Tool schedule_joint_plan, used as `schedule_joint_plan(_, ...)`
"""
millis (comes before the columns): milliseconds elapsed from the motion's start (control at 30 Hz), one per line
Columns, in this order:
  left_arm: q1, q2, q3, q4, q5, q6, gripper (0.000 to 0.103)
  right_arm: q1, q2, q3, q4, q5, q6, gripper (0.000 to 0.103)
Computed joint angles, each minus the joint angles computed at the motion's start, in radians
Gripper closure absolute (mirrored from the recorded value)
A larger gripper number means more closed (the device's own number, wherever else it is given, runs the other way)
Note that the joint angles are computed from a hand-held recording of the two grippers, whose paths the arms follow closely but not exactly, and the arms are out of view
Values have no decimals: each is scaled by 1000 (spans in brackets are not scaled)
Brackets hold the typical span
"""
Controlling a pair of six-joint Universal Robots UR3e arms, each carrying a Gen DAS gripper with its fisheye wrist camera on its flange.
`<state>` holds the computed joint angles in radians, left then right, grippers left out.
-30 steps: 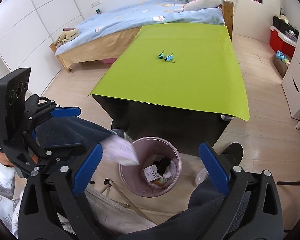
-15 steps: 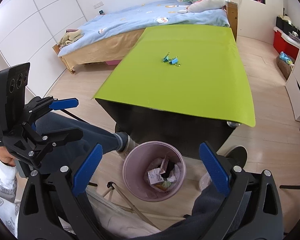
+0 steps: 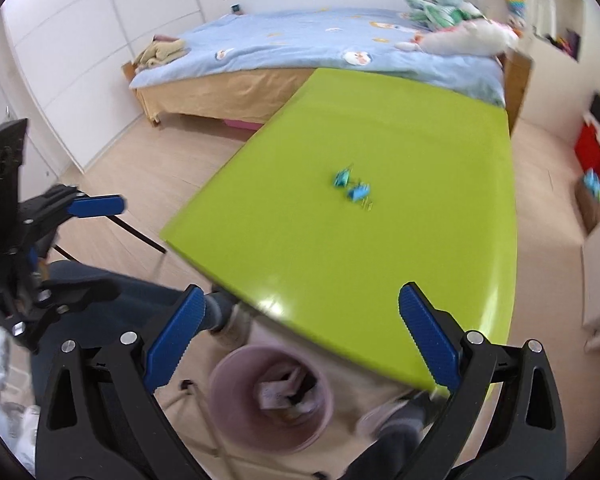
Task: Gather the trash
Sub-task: 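Reach the right gripper to a blue binder clip and grasp it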
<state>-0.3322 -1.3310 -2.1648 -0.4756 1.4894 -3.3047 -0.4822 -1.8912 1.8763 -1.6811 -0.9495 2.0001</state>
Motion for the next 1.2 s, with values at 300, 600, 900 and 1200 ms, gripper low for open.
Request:
schedule_joint_plan(300,77,-34,13,1,-51,46,8,272,461,-272,-342,-138,151,7)
schedule_joint_plan(600,143,-54,1,5,-85,71,8,382,738,-497,-375,-217,105,23)
schedule_joint_plan(900,179,-112,38,-1,-133,71,8,415,847,-561,-397,-243,75,51)
schedule_joint_plan(1200,158,-176,101,-4,-121,74,8,423,882,-567,-428,-256,75,73)
